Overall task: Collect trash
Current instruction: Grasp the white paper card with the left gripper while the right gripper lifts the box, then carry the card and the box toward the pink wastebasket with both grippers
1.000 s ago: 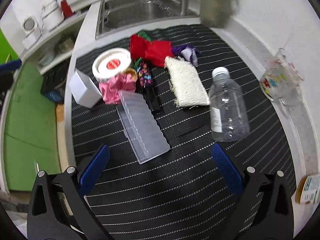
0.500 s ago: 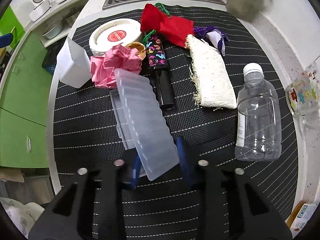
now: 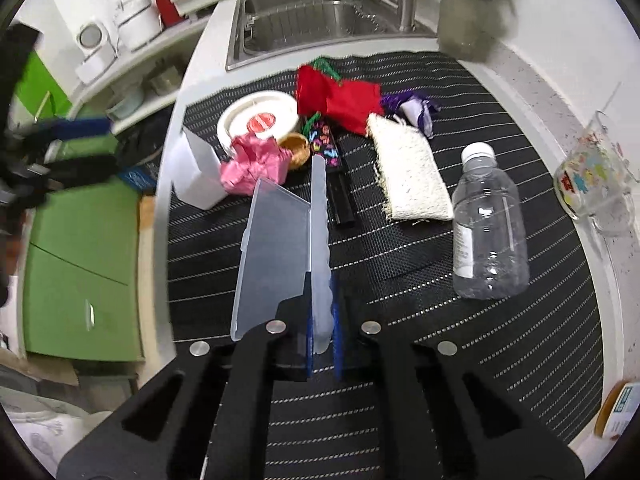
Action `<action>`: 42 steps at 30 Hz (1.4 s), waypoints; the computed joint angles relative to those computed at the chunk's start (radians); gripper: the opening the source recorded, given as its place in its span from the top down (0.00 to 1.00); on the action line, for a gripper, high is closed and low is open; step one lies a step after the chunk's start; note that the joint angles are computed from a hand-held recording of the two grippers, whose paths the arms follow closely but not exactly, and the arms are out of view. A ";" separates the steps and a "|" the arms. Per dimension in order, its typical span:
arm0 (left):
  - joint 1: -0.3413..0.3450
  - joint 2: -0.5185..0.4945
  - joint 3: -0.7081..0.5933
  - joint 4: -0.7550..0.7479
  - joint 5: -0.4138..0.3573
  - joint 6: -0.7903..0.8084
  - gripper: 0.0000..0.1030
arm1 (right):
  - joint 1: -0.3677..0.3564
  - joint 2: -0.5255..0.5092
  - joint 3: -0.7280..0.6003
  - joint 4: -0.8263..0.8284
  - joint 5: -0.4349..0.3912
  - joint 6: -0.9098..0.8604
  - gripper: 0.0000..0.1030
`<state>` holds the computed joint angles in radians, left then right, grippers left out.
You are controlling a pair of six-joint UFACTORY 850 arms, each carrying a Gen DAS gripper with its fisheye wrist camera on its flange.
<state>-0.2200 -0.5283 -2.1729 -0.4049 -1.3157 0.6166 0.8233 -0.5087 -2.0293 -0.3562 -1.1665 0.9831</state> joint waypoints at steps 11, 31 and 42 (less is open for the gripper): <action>-0.018 -0.081 -0.011 0.063 -0.006 0.021 0.05 | 0.009 0.032 0.024 -0.018 0.014 0.068 0.93; -0.023 -0.100 0.005 0.054 0.008 0.049 0.37 | 0.007 0.044 0.047 -0.037 0.009 0.119 0.93; 0.005 0.013 0.040 0.002 0.037 0.009 0.37 | 0.035 0.042 0.008 -0.087 -0.014 0.093 0.93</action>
<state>-0.2150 -0.5154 -2.1327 -0.4033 -1.2783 0.6255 0.8580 -0.4667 -2.0210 -0.4427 -1.1810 1.0758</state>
